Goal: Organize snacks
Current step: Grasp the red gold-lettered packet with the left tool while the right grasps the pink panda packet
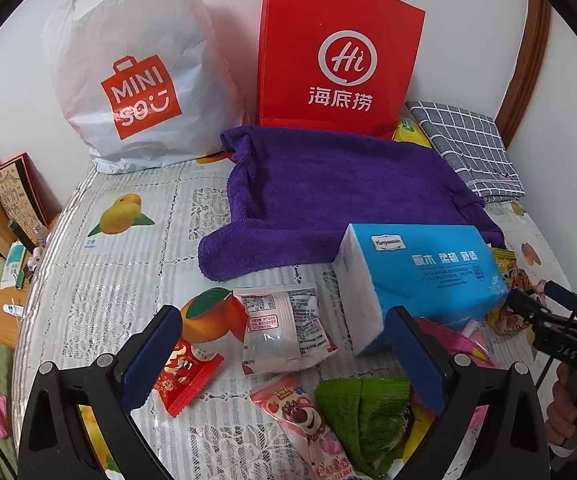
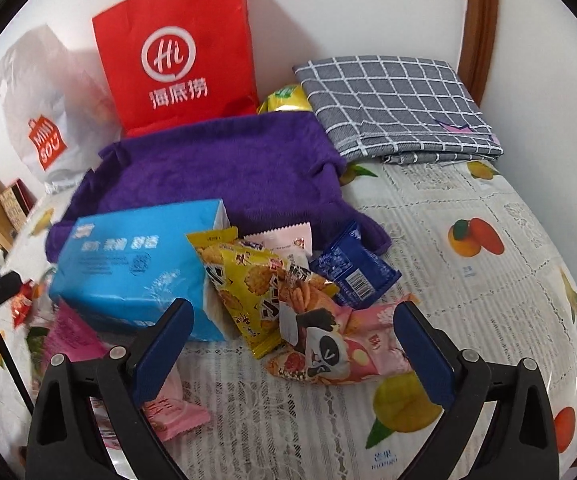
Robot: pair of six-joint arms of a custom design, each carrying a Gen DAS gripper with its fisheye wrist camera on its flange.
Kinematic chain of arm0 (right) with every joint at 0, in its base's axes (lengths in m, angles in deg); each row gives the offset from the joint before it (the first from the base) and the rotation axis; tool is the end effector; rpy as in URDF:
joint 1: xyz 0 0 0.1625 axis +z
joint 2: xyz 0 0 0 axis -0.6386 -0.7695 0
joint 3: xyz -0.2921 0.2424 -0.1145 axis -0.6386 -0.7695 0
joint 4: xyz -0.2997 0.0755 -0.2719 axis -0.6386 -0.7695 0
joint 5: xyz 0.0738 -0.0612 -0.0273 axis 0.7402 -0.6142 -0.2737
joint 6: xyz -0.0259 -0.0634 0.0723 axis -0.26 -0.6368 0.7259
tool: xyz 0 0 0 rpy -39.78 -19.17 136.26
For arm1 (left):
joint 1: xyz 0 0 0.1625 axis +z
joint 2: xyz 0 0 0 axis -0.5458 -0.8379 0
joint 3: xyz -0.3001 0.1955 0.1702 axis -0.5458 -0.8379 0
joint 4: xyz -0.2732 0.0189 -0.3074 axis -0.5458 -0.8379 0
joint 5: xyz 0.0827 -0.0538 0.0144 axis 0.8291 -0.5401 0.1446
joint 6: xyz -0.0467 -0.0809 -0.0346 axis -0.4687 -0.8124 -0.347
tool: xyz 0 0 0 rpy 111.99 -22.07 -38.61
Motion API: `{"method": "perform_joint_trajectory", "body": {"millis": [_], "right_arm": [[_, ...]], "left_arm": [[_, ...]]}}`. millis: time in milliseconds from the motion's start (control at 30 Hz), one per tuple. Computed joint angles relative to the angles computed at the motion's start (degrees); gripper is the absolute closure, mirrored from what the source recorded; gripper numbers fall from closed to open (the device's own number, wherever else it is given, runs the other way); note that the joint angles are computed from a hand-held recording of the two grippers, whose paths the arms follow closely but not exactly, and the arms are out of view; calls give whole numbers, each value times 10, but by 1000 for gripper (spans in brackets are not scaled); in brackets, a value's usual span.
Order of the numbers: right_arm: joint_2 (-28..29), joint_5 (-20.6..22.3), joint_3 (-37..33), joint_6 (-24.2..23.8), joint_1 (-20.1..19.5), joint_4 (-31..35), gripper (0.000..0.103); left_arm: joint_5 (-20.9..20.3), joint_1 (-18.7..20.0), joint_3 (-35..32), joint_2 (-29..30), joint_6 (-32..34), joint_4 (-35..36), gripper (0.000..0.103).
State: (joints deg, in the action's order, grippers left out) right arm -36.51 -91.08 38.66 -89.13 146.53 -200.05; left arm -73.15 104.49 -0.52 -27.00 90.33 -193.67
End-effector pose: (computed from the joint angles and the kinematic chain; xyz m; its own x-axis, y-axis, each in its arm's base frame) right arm 0.2746 -0.7109 0.0165 -0.7181 0.1634 0.6765 -0.2941 0.8097 -0.5078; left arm -0.0468 -0.7468 0.3023 -0.7590 0.1501 -0.6335 0.4818 0.7840 -0.3915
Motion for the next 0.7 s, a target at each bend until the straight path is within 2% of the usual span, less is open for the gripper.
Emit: {"method": "perform_joint_trajectory", "body": {"millis": [100, 333, 400, 500, 533, 567, 633, 700], "right_arm": [[7, -2, -5, -22, 1, -10, 4], [13, -9, -17, -40, 3, -9, 6], [11, -1, -13, -49, 2, -13, 9], [-10, 34, 13, -30, 0, 5, 29], [-13, 37, 17, -28, 0, 8, 37], [-12, 26, 19, -32, 3, 7, 40], [-10, 5, 21, -48, 8, -4, 40], [-13, 4, 29, -67, 11, -26, 39]], "left_arm": [[-8, 4, -7, 4, 0, 6, 1], [-20, 10, -13, 5, -2, 13, 1], [-22, 12, -15, 4, -5, 16, 1], [-26, 14, -16, 3, -9, 16, 1], [-26, 14, -17, 4, -11, 18, 1], [-26, 14, -18, 4, -13, 21, 1], [-26, 14, -20, 5, -15, 23, 1], [-27, 14, -20, 5, -14, 22, 1]]}}
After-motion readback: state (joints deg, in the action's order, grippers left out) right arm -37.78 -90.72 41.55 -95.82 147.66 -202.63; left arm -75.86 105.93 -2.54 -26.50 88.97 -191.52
